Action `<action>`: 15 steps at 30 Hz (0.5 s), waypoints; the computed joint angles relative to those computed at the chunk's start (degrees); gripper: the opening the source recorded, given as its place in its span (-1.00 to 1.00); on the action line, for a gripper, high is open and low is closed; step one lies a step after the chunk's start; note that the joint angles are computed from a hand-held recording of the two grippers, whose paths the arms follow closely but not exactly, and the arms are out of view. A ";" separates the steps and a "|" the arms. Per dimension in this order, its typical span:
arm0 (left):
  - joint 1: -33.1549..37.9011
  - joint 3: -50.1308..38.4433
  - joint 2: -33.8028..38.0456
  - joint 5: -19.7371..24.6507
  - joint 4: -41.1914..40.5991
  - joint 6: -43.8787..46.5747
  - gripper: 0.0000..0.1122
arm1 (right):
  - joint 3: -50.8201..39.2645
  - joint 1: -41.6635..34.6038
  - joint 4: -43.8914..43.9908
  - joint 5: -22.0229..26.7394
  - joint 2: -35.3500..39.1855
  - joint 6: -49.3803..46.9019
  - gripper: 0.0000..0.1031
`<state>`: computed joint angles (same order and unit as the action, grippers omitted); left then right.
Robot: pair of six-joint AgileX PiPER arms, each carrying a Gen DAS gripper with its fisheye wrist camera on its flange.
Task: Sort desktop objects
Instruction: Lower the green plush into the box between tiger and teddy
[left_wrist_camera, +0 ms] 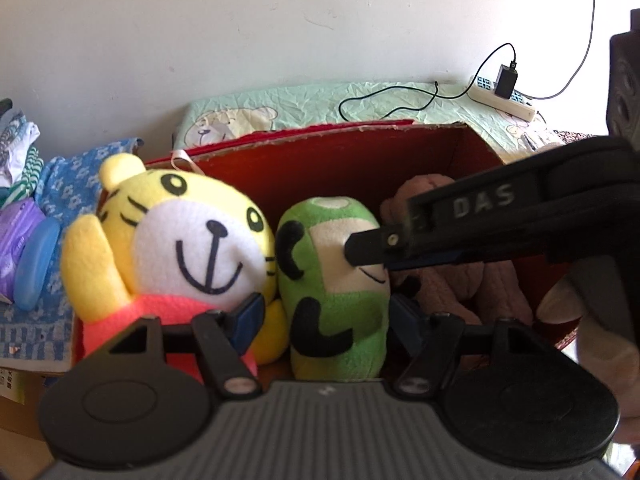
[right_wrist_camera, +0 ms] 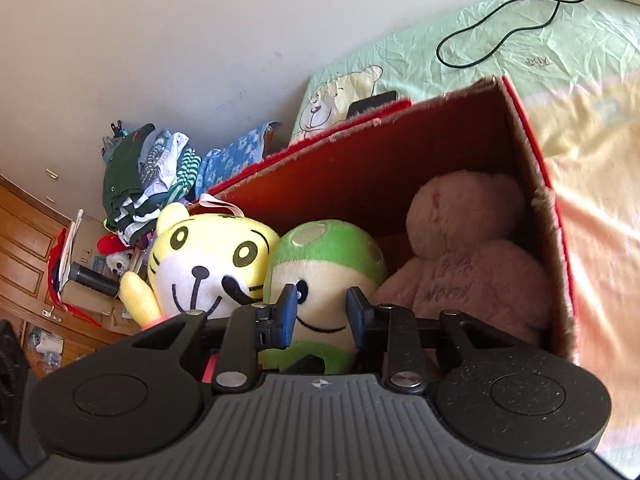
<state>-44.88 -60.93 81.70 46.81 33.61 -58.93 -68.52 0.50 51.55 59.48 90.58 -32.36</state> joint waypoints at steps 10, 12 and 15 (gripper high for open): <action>0.45 -4.43 4.13 3.96 -2.07 2.54 0.34 | 0.59 1.22 0.43 -1.00 0.30 -1.97 -0.39; 0.42 -5.48 5.10 4.76 -2.31 3.04 0.37 | 1.03 1.42 0.31 -1.63 -0.20 -2.60 -0.38; 0.22 -5.88 5.83 5.57 -2.24 3.23 0.40 | 1.98 1.58 0.37 -2.66 -1.08 -3.46 -0.35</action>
